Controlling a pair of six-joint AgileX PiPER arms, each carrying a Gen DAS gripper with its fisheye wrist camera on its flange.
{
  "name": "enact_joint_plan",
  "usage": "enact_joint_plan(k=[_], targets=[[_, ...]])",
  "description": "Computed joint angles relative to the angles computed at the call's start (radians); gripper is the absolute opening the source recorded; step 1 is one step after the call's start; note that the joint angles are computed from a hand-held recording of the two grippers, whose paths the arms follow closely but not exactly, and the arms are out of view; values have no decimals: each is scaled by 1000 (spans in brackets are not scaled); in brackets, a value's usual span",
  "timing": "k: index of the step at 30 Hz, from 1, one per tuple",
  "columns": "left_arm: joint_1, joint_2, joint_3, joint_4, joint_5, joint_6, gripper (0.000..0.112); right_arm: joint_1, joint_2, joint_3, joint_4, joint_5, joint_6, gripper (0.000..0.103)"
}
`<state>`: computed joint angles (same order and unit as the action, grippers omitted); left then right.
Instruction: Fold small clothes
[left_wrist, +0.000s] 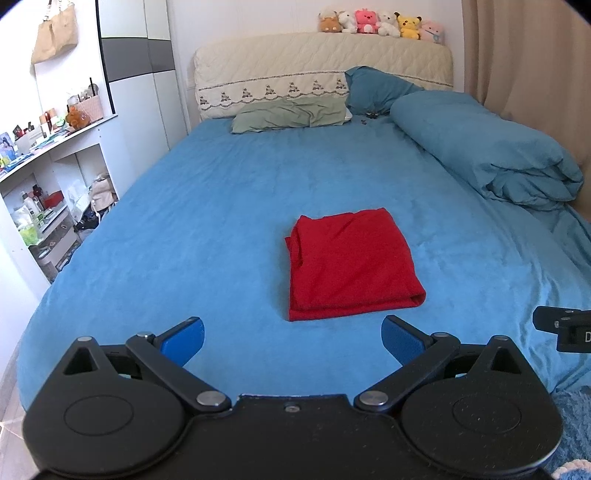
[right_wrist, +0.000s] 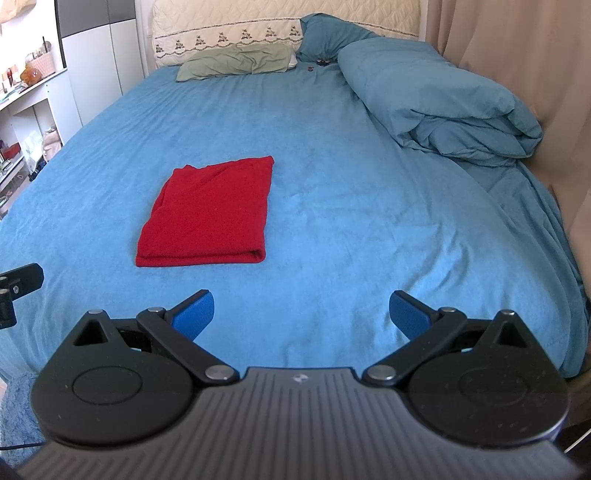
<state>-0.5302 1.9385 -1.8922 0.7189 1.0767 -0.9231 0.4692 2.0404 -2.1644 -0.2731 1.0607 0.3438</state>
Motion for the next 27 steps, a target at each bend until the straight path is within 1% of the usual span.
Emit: enact_joint_plan(k=[19, 27], targets=[[7, -26, 23, -14, -26, 14, 103, 0, -4, 0, -4, 2, 5, 103], [3, -19, 9, -19, -14, 17, 103, 29, -4, -14, -37, 22, 49, 103]])
